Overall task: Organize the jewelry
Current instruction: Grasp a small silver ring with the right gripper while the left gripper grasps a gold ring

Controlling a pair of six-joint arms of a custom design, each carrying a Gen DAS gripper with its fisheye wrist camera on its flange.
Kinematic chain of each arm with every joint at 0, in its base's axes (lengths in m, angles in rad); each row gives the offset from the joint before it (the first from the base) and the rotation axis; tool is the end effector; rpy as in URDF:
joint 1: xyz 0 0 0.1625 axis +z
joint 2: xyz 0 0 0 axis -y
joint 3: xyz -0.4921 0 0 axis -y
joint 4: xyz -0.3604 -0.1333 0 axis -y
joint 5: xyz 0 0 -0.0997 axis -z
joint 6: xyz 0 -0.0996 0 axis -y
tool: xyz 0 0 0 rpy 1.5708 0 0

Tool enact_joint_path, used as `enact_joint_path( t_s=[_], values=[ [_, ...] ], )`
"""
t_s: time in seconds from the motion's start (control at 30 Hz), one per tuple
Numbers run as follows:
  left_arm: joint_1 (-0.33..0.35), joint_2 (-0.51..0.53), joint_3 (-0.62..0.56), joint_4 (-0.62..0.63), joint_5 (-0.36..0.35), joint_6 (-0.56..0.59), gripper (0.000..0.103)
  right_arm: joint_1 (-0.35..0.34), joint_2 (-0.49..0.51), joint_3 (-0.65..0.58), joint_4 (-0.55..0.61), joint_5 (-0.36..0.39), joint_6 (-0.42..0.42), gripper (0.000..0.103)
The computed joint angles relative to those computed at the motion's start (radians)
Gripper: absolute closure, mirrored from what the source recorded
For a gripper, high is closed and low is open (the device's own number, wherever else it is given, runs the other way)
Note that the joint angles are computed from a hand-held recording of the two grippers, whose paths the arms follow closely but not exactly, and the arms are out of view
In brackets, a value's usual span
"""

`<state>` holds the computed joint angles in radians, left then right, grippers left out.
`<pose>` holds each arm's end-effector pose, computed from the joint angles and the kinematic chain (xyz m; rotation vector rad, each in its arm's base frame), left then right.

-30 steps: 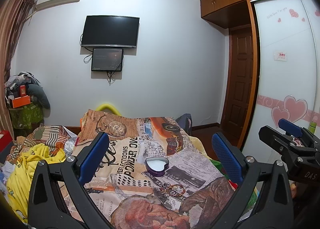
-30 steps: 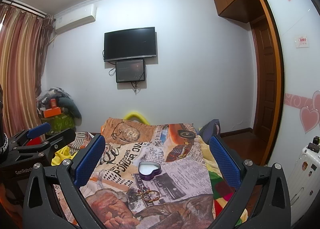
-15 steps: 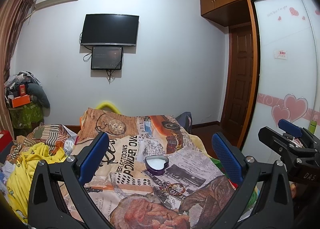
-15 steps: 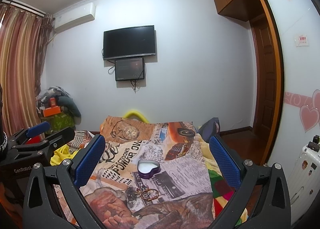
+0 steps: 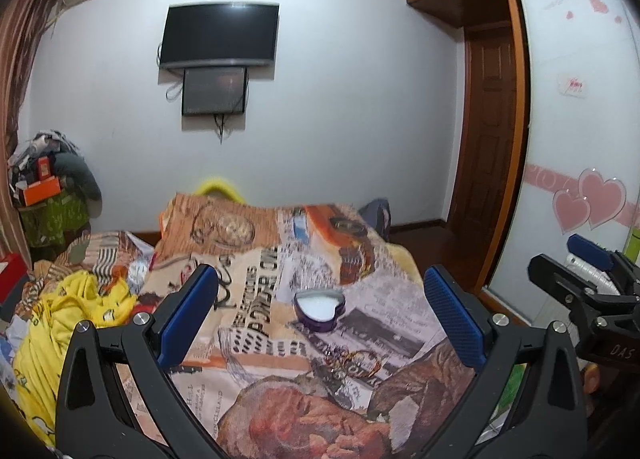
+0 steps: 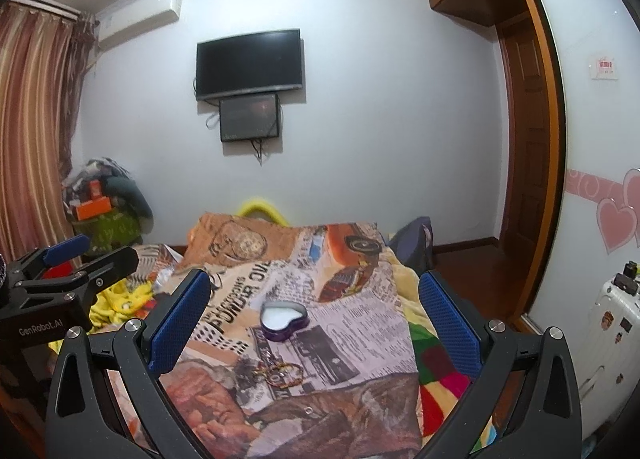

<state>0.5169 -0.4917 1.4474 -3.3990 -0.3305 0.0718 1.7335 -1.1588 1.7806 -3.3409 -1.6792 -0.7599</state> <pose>-0.5227 -0.5589 0.1561 0.4929 2.0013 -1.4625 0.2215 -0.5931 0.4538 0.9680 -2.1319 1.4092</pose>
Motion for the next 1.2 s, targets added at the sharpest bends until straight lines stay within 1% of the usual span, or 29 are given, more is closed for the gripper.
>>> enact_joint_path(
  t_s=[0.07,0.2,0.27,0.3,0.4,0.5,0.6,0.67,0.73,0.8,0.87,0.9,0.97,1.0,1.03,1.07,1.1,1.13,1.2],
  values=[
    [0.019,-0.009,0.006,0.098,-0.004,-0.089,0.000,-0.004,0.010,-0.011,0.012,-0.024,-0.008,0.000],
    [0.051,-0.021,0.008,0.269,-0.011,-0.223,0.000,-0.015,0.031,-0.032,0.038,-0.085,-0.030,0.000],
    [0.069,-0.032,0.010,0.390,-0.029,-0.312,0.000,-0.021,0.040,-0.040,0.058,-0.118,-0.041,0.000],
    [0.075,-0.036,0.011,0.426,-0.044,-0.340,0.000,-0.024,0.042,-0.042,0.070,-0.130,-0.044,0.000],
    [0.094,-0.043,0.013,0.519,-0.082,-0.404,0.000,-0.031,0.055,-0.056,0.133,-0.182,-0.058,0.000],
    [0.112,-0.041,0.002,0.622,-0.096,-0.453,0.000,-0.038,0.072,-0.067,0.185,-0.223,-0.071,0.000],
    [0.132,-0.038,-0.012,0.722,-0.121,-0.498,0.000,-0.050,0.085,-0.082,0.251,-0.248,-0.062,0.000],
    [0.148,-0.039,-0.020,0.780,-0.152,-0.527,0.000,-0.058,0.095,-0.098,0.310,-0.260,-0.048,0.000],
    [0.165,-0.038,-0.032,0.832,-0.186,-0.555,0.000,-0.068,0.106,-0.107,0.346,-0.265,-0.039,0.000],
    [0.180,-0.038,-0.042,0.878,-0.218,-0.584,0.000,-0.076,0.118,-0.114,0.382,-0.276,-0.040,0.004],
    [0.196,-0.034,-0.055,0.905,-0.254,-0.603,0.000,-0.083,0.128,-0.122,0.413,-0.282,-0.043,0.013],
    [0.203,-0.029,-0.061,0.905,-0.267,-0.606,0.000,-0.086,0.133,-0.128,0.438,-0.287,-0.040,0.015],
    [0.214,-0.024,-0.069,0.904,-0.291,-0.610,0.000,-0.096,0.140,-0.149,0.517,-0.286,-0.014,0.027],
    [0.219,-0.021,-0.075,0.907,-0.300,-0.610,0.003,-0.099,0.142,-0.160,0.552,-0.282,-0.001,0.030],
    [0.222,-0.018,-0.082,0.916,-0.307,-0.612,0.005,-0.105,0.143,-0.172,0.597,-0.272,0.017,0.036],
    [0.226,-0.013,-0.090,0.925,-0.314,-0.611,0.009,-0.110,0.144,-0.183,0.634,-0.265,0.032,0.043],
    [0.232,-0.009,-0.099,0.936,-0.326,-0.609,0.014,-0.112,0.146,-0.191,0.659,-0.265,0.039,0.045],
    [0.236,-0.007,-0.106,0.943,-0.338,-0.607,0.016,-0.112,0.151,-0.193,0.661,-0.270,0.037,0.051],
    [0.245,0.000,-0.121,0.958,-0.366,-0.606,0.023,-0.112,0.153,-0.192,0.661,-0.272,0.022,0.055]
  ],
)
